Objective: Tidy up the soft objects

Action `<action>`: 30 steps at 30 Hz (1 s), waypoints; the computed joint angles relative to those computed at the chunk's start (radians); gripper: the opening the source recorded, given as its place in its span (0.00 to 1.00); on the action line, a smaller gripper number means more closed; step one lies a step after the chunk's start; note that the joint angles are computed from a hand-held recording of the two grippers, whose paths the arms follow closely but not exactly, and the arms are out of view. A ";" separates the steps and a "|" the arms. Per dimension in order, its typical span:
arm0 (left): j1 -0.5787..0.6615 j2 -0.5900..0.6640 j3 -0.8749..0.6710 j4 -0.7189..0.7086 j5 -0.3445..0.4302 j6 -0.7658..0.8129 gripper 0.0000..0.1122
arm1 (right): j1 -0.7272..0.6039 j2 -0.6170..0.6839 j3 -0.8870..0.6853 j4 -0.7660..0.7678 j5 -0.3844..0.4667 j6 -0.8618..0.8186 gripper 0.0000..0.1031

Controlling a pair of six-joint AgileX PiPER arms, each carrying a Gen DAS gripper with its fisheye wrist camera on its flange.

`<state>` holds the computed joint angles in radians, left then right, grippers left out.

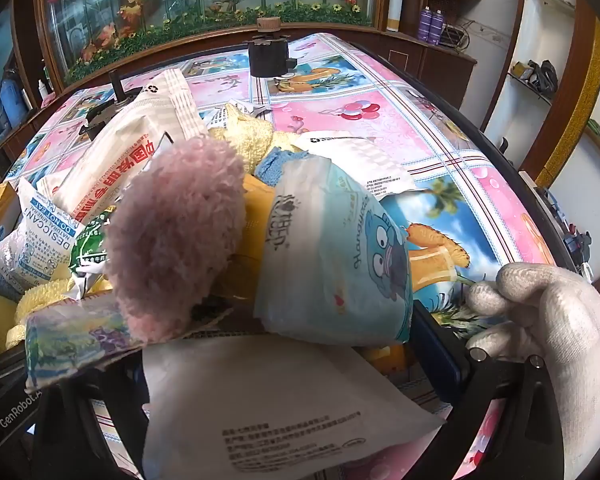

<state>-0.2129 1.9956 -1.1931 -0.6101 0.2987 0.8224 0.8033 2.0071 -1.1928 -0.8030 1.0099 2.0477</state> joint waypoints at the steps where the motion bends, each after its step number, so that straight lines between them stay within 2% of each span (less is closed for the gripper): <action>1: 0.001 0.000 0.001 -0.013 0.000 0.013 0.92 | 0.000 0.001 0.000 -0.002 0.001 0.001 1.00; 14: 0.000 -0.004 0.008 0.001 -0.006 -0.010 0.92 | 0.000 0.002 -0.002 -0.001 0.002 -0.001 1.00; 18: 0.009 -0.030 0.051 -0.061 -0.010 0.073 0.92 | 0.001 0.003 -0.004 0.000 0.004 -0.004 1.00; 23: 0.012 -0.035 0.067 -0.084 -0.021 0.092 0.92 | 0.007 -0.007 0.011 -0.010 -0.011 -0.002 1.00; 28: 0.010 -0.042 0.066 -0.032 -0.012 0.038 0.92 | -0.001 -0.033 0.038 0.004 -0.055 -0.050 1.00; 30: 0.013 -0.042 0.049 0.023 0.025 0.001 0.92 | -0.004 -0.033 0.028 0.023 -0.052 -0.069 1.00</action>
